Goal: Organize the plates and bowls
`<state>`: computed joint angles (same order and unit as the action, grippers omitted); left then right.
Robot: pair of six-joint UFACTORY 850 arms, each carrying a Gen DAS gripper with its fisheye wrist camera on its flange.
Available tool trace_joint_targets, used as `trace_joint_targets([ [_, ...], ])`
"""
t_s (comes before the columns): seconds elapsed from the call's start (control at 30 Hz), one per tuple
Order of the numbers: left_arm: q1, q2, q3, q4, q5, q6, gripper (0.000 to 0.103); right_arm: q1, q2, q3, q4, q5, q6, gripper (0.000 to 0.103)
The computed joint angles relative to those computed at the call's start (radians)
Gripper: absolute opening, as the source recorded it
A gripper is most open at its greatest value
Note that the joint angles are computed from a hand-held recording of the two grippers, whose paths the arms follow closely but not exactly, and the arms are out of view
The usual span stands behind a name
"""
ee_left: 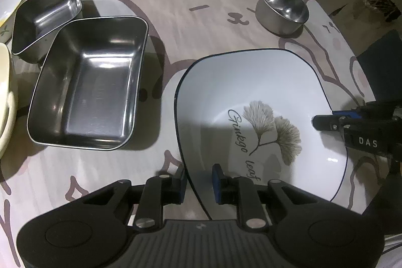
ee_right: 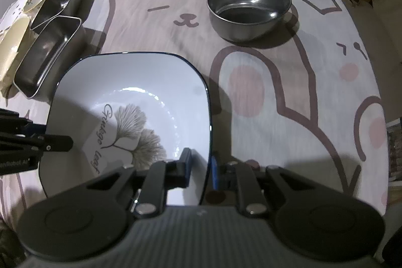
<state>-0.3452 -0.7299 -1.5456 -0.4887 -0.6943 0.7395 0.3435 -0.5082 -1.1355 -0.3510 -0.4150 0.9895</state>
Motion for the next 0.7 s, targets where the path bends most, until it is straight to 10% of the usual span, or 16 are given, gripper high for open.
trace_joint_targets([
  [0.7, 0.027, 0.008, 0.010, -0.083, -0.015, 0.047, 0.043, -0.004, 0.012, 0.019, -0.001, 0.015, 0.022, 0.027],
])
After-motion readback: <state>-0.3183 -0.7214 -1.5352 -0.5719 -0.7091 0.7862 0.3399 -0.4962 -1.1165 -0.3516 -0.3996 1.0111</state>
